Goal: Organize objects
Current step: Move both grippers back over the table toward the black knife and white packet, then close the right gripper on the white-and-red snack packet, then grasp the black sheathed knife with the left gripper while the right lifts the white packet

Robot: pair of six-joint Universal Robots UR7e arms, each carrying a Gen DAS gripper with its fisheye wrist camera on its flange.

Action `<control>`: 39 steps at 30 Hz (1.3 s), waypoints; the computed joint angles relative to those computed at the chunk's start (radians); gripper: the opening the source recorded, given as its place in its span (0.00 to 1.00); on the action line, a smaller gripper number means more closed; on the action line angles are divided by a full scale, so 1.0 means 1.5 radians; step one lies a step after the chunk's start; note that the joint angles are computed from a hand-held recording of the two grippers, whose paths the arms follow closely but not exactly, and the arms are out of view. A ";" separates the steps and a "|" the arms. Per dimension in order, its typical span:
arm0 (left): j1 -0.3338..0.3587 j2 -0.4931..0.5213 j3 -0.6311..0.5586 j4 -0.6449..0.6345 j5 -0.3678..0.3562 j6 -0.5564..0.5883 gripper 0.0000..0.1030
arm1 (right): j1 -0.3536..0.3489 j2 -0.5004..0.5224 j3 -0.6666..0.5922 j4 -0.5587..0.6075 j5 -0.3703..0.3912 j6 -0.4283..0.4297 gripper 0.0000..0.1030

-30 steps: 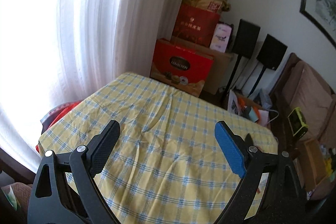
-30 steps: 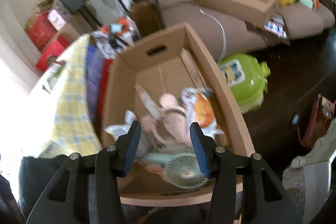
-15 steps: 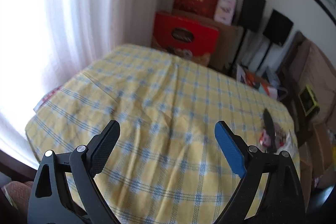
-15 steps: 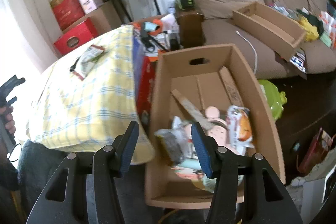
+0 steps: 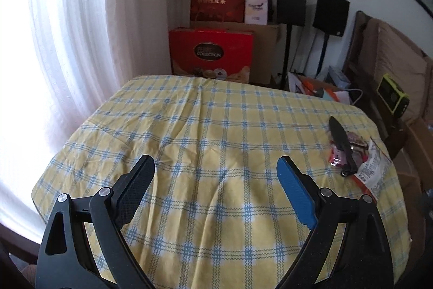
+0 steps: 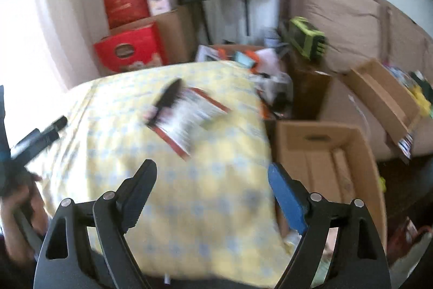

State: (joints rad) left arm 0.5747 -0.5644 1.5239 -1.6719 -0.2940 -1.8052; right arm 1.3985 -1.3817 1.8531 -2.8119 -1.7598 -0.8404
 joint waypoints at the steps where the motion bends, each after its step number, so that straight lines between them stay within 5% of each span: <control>1: 0.001 -0.004 0.008 -0.023 -0.001 0.015 0.88 | 0.016 0.030 -0.012 -0.022 -0.026 0.002 0.83; 10: 0.011 -0.041 0.089 -0.216 -0.009 0.116 0.88 | 0.059 0.199 -0.143 -0.062 -0.143 0.048 0.83; 15: 0.013 -0.046 0.103 -0.250 -0.012 0.131 0.88 | 0.059 0.220 -0.145 -0.078 -0.158 0.038 0.81; 19: 0.011 -0.038 0.091 -0.229 -0.009 0.139 0.88 | 0.060 0.221 -0.136 -0.095 -0.161 -0.001 0.60; 25: 0.007 -0.031 0.075 -0.202 -0.011 0.138 0.88 | 0.048 0.182 -0.109 -0.054 -0.116 -0.024 0.38; 28: 0.007 -0.036 0.089 -0.326 -0.026 0.232 0.88 | 0.040 0.148 -0.082 -0.031 -0.093 -0.029 0.33; 33: 0.006 -0.035 0.093 -0.536 -0.062 0.410 0.88 | 0.020 0.104 -0.046 -0.014 -0.060 -0.016 0.32; 39: 0.030 0.012 0.003 -0.525 -0.128 0.518 0.88 | 0.002 0.071 -0.008 -0.011 -0.026 -0.046 0.37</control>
State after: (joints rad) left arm 0.6197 -0.5471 1.5287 -2.4598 -0.4860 -1.0276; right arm 1.4020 -1.2759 1.8410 -2.8289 -1.7983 -0.9099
